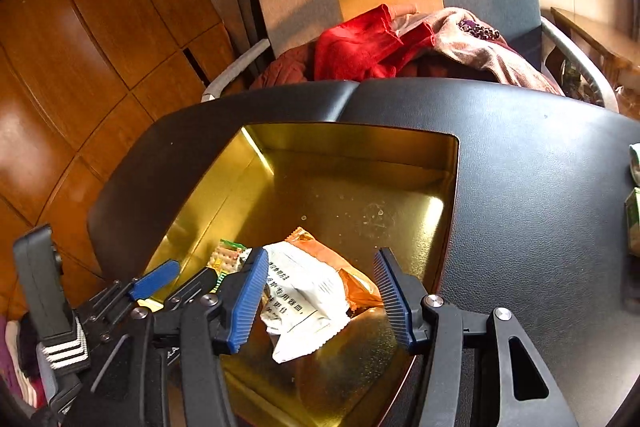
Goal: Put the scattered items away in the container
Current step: 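Open both grippers to drop the cracker pack and snack bag into the tray, then move both grippers back toward the remaining items on the table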
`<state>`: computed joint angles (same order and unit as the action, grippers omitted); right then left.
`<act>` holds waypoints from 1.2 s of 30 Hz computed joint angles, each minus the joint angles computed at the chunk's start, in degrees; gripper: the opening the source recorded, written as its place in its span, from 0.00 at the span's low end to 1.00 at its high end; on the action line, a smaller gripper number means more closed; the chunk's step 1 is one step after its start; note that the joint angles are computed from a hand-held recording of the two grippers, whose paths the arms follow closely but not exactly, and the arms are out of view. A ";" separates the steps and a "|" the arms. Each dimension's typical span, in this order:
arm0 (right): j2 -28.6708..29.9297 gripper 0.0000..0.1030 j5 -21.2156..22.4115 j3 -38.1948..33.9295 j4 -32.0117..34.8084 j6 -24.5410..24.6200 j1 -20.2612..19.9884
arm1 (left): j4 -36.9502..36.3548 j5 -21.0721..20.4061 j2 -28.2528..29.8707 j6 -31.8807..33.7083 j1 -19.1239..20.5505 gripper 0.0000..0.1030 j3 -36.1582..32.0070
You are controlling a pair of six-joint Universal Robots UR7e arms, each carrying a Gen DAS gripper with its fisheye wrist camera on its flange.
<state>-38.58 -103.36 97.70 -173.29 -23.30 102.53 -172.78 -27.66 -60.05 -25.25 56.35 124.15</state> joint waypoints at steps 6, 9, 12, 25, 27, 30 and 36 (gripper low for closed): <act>-1.36 0.55 1.24 1.78 -1.25 0.97 -0.27 | -2.06 0.26 -1.09 0.19 -0.80 0.56 1.31; -2.39 0.55 2.10 3.10 -1.71 1.82 -0.76 | -3.52 -0.64 -2.31 0.50 -1.21 0.56 2.32; -3.86 0.56 2.87 4.92 -2.40 2.82 -1.53 | -5.02 -1.56 -3.57 1.13 -1.97 0.57 3.46; -13.44 0.61 3.76 16.75 -10.54 4.19 -6.88 | -6.00 -4.52 0.69 5.17 -7.39 0.57 1.64; -14.83 0.62 2.94 18.46 -12.37 4.15 -7.85 | -6.00 -5.49 2.60 6.18 -8.22 0.57 0.51; -16.84 0.64 1.39 20.97 -15.44 3.80 -9.34 | -5.88 -7.01 5.46 7.80 -9.38 0.57 -1.39; -20.06 0.65 -0.67 24.45 -19.30 3.66 -12.35 | -4.62 -10.02 10.74 10.04 -11.27 0.57 -5.09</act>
<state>-58.64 -104.02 122.15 -192.59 -19.64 90.17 -177.40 -37.68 -49.31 -15.21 45.08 119.05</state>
